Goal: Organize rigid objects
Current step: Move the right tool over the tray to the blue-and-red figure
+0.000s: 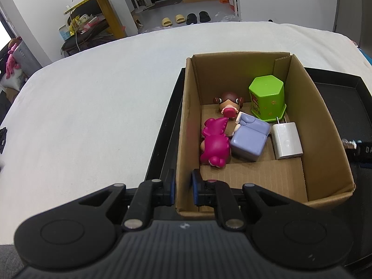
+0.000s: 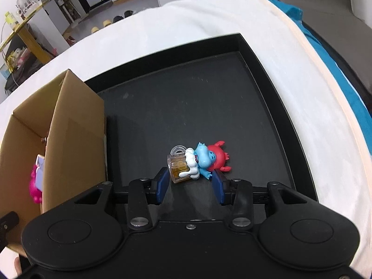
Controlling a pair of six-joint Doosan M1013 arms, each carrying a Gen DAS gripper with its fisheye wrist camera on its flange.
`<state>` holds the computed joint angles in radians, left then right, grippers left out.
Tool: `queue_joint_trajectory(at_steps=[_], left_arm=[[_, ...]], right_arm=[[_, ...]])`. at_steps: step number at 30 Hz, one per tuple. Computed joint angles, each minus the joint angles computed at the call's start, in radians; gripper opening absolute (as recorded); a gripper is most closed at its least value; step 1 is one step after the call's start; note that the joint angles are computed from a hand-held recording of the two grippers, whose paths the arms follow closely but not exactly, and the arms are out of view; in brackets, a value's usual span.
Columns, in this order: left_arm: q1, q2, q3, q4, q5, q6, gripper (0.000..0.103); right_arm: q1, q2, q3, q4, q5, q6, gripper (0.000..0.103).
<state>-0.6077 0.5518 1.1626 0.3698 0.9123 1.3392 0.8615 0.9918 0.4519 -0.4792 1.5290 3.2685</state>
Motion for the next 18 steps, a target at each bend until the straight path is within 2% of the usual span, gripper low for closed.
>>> queue_joint_trajectory(at_steps=[15,18], left_arm=[[-0.007,-0.006,0.003,0.020,0.005,0.003,0.013],[-0.008,-0.007,0.003,0.023,0.009,-0.005,0.013]], right_arm=[[0.010,-0.039,0.059,0.088,-0.041,0.091,0.042],[0.015,-0.028,0.033,0.075,-0.025,0.066,0.067]])
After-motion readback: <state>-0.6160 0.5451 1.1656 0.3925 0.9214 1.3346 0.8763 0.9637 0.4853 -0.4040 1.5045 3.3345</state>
